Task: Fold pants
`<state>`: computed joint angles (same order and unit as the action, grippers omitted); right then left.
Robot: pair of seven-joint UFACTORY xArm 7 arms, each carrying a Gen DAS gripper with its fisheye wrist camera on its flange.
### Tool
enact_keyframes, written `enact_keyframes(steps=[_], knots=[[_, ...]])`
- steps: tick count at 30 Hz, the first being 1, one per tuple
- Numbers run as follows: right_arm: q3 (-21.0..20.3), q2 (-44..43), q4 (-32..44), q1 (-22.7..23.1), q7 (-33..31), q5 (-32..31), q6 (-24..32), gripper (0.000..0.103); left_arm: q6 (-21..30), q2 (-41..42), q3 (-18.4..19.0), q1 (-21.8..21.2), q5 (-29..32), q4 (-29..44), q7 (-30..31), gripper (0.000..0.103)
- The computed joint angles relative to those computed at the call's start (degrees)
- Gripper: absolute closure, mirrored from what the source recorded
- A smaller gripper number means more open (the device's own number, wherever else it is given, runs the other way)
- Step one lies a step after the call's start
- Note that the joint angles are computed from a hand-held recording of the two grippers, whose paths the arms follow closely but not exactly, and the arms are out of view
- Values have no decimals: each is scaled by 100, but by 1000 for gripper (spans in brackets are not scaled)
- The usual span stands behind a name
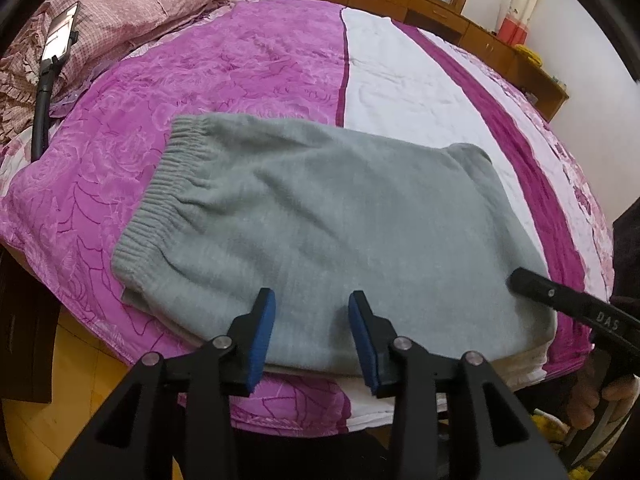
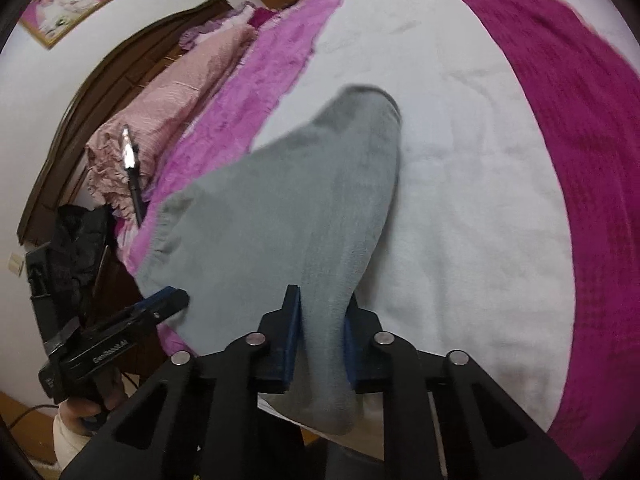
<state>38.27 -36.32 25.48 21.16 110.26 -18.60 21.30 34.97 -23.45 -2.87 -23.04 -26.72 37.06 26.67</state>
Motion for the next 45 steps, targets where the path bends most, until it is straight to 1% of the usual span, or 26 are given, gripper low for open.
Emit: enact_keyframes(steps=[4, 8, 15, 20, 24, 30, 33, 36, 41, 45], knots=[[11, 14, 416, -34, -375, -228, 451, 93, 87, -115, 43, -23, -48, -17, 76, 63], [13, 146, 739, -66, -652, -384, 678, 94, 144, -161, 43, 33, 10, -3, -3, 63], [-73, 279, 1000, -44, -958, -529, 836, 95, 128, -234, 108, 158, 96, 66, -82, 63], [-112, 433, 1290, -144, -1187, -700, 859, 96, 49, -229, 193, 305, 176, 171, -128, 63], [-135, 661, 1579, -278, -1428, -919, 771, 96, 43, -154, 281, 422, 196, 302, -157, 63], [-199, 1426, 2214, -487, -1756, -1386, 374, 97, -23, 118, 356, 634, 288, 557, -98, 63], [-321, 1943, 2599, -449, -1909, -1662, 157, 97, -61, 398, 381, 751, 304, 790, -58, 63], [-502, 2539, 3015, -332, -1994, -1952, -106, 97, -97, 601, 365, 865, 304, 957, -41, 63], [-780, 3507, 3769, -46, -2163, -2328, -296, 97, -112, 838, 378, 1032, 235, 1166, 57, 63], [-1004, 4301, 4407, 269, -2538, -2316, -387, 97, -78, 989, 403, 1155, 161, 1294, 184, 63]])
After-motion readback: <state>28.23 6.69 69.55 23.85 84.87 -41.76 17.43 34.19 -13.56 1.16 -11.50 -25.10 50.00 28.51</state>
